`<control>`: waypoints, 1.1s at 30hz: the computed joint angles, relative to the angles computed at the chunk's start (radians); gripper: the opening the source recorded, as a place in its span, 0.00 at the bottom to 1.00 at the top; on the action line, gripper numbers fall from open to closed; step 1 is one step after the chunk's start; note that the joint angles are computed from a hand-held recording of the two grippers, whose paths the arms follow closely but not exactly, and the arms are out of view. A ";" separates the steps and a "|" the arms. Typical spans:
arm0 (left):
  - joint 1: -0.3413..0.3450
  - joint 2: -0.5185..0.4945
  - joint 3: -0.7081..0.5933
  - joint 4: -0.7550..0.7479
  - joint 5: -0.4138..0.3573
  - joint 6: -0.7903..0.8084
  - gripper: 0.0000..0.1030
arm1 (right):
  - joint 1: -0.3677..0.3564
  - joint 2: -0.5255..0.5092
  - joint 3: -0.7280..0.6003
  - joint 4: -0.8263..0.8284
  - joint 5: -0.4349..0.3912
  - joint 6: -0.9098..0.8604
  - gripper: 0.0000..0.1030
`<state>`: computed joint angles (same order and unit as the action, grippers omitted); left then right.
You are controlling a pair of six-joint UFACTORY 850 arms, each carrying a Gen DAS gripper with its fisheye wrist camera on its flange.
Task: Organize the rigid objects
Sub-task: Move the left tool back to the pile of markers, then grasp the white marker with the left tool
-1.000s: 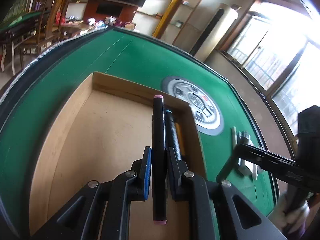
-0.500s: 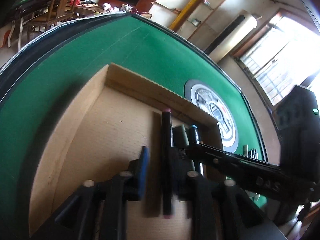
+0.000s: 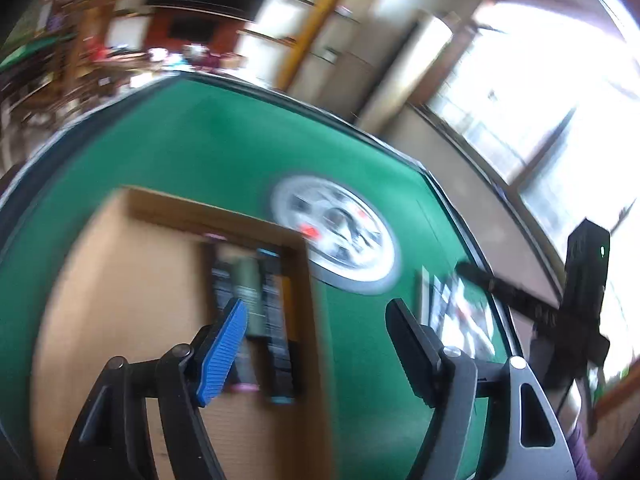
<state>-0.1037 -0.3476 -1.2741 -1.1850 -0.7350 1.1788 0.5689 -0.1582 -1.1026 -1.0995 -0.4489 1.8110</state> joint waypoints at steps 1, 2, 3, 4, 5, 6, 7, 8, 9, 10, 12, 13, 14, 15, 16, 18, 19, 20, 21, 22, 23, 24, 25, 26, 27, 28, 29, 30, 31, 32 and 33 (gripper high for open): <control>-0.031 -0.001 0.001 0.027 0.009 -0.008 0.73 | -0.003 0.037 0.047 -0.050 -0.032 0.066 0.66; -0.064 -0.004 0.002 0.057 0.021 -0.020 0.73 | -0.010 0.083 0.108 -0.098 -0.077 0.133 0.66; -0.090 -0.009 0.001 0.078 0.033 -0.034 0.73 | -0.013 0.108 0.142 -0.113 -0.104 0.158 0.66; -0.121 -0.018 -0.003 0.109 0.046 -0.054 0.73 | -0.020 0.134 0.182 -0.124 -0.138 0.182 0.66; -0.151 -0.026 -0.006 0.135 0.058 -0.074 0.73 | -0.032 0.164 0.229 -0.136 -0.163 0.216 0.66; -0.183 -0.036 -0.015 0.161 0.074 -0.100 0.73 | -0.048 0.181 0.259 -0.154 -0.160 0.252 0.66; -0.207 -0.044 -0.022 0.178 0.089 -0.116 0.73 | -0.066 0.204 0.296 -0.177 -0.146 0.295 0.66; -0.235 -0.059 -0.036 0.192 0.112 -0.127 0.73 | -0.083 0.220 0.325 -0.204 -0.130 0.340 0.66; -0.259 -0.068 -0.046 0.205 0.137 -0.139 0.73 | -0.104 0.242 0.361 -0.242 -0.106 0.402 0.66; -0.280 -0.076 -0.049 0.220 0.165 -0.152 0.73 | -0.119 0.256 0.385 -0.276 -0.088 0.450 0.66; -0.320 -0.122 -0.105 0.286 0.180 -0.226 0.73 | -0.147 0.282 0.431 -0.363 -0.055 0.561 0.66; -0.333 -0.145 -0.131 0.306 0.174 -0.248 0.73 | -0.157 0.294 0.453 -0.404 -0.044 0.611 0.66; -0.344 -0.160 -0.147 0.324 0.178 -0.269 0.73 | -0.162 0.291 0.458 -0.432 -0.039 0.646 0.66; -0.358 -0.180 -0.170 0.356 0.189 -0.299 0.73 | -0.172 0.295 0.468 -0.459 -0.029 0.680 0.66; -0.368 -0.194 -0.187 0.379 0.198 -0.313 0.73 | -0.178 0.297 0.467 -0.465 -0.018 0.689 0.66; -0.383 -0.219 -0.214 0.417 0.224 -0.330 0.68 | -0.182 0.312 0.484 -0.532 -0.012 0.761 0.66; -0.388 -0.235 -0.230 0.440 0.226 -0.346 0.64 | -0.181 0.318 0.487 -0.535 -0.015 0.763 0.66; -0.387 -0.244 -0.241 0.421 0.217 -0.331 0.59 | -0.178 0.324 0.489 -0.547 -0.021 0.774 0.66; -0.392 -0.252 -0.250 0.426 0.223 -0.333 0.53 | -0.173 0.332 0.493 -0.547 -0.027 0.773 0.66; -0.396 -0.255 -0.255 0.462 0.235 -0.359 0.49 | -0.166 0.327 0.488 -0.549 -0.036 0.778 0.66; -0.403 -0.256 -0.257 0.496 0.249 -0.377 0.49 | -0.161 0.328 0.487 -0.550 -0.044 0.776 0.66; -0.410 -0.251 -0.248 0.524 0.268 -0.384 0.49 | -0.160 0.330 0.488 -0.552 -0.047 0.775 0.66; -0.421 -0.247 -0.242 0.564 0.294 -0.403 0.49 | -0.157 0.330 0.487 -0.555 -0.051 0.775 0.66; -0.431 -0.242 -0.234 0.603 0.312 -0.420 0.48 | -0.157 0.329 0.486 -0.565 -0.051 0.783 0.66; -0.441 -0.237 -0.227 0.621 0.324 -0.420 0.47 | -0.155 0.327 0.486 -0.570 -0.053 0.787 0.66; -0.449 -0.236 -0.228 0.651 0.331 -0.439 0.47 | -0.156 0.324 0.484 -0.573 -0.051 0.789 0.66; -0.455 -0.235 -0.227 0.673 0.337 -0.454 0.47 | -0.156 0.323 0.483 -0.570 -0.049 0.786 0.66; -0.455 -0.237 -0.231 0.675 0.331 -0.460 0.47 | -0.158 0.322 0.482 -0.573 -0.043 0.789 0.66; -0.457 -0.239 -0.236 0.686 0.330 -0.473 0.47 | -0.159 0.320 0.482 -0.574 -0.039 0.790 0.66; -0.462 -0.238 -0.235 0.717 0.338 -0.494 0.46 | -0.156 0.319 0.482 -0.571 -0.040 0.789 0.66; -0.464 -0.237 -0.236 0.722 0.336 -0.487 0.38 | -0.160 0.314 0.481 -0.573 -0.037 0.790 0.66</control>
<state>-0.5678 -0.5851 -1.5105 -0.4626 -0.3994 0.6913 0.4089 0.1554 -0.6216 -1.6725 -0.4858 2.6010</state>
